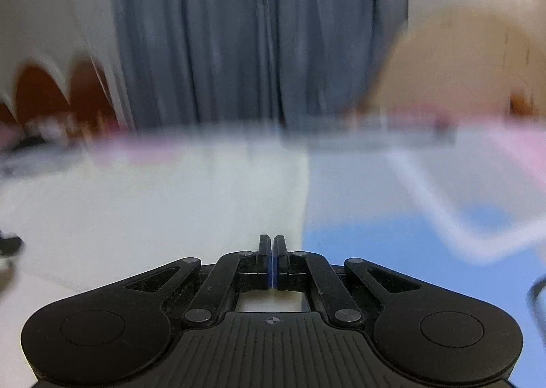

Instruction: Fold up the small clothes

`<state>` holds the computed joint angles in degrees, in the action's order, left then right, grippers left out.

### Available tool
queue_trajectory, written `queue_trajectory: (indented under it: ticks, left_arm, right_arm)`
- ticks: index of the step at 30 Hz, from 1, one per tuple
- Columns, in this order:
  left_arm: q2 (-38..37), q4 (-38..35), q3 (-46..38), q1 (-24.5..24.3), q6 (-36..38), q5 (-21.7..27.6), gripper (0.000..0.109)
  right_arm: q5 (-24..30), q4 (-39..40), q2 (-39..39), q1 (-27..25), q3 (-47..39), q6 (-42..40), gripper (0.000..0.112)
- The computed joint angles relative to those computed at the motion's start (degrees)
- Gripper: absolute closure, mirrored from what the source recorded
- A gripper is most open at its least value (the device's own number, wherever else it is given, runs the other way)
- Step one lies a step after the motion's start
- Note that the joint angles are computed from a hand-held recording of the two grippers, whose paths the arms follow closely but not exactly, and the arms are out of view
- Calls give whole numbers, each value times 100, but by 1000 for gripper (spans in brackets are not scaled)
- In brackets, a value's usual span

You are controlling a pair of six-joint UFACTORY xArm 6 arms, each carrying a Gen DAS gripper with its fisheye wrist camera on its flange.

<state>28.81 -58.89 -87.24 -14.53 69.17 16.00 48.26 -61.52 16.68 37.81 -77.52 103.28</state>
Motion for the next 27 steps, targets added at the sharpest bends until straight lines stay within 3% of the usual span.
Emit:
queue_trajectory:
  ticks: [2, 5, 10, 16, 21, 25, 27]
  left_arm:
    - [-184, -725, 163, 48, 612, -49, 37]
    - [-442, -1519, 463, 275, 1240, -71, 36]
    - [-657, -1815, 741, 786, 1360, -361, 36]
    - [-398, -735, 359, 1809, -796, 168, 47]
    - [103, -741, -404, 2490, -2042, 528, 47]
    - [557, -962, -1065, 2891, -2844, 1015, 63]
    - [726, -863, -1325, 2958, -3094, 1039, 65]
  right_arm:
    - [197, -74, -14, 104, -125, -16, 112]
    - [228, -676, -226, 341, 125, 631, 112]
    - [396, -633, -211, 633, 175, 937, 112]
    - [285, -598, 13, 792, -171, 1118, 112]
    - [194, -383, 438, 769, -765, 786, 112]
    - [193, -187, 841, 695, -1341, 417, 112]
    - [203, -113, 1010, 677, -1587, 294, 112]
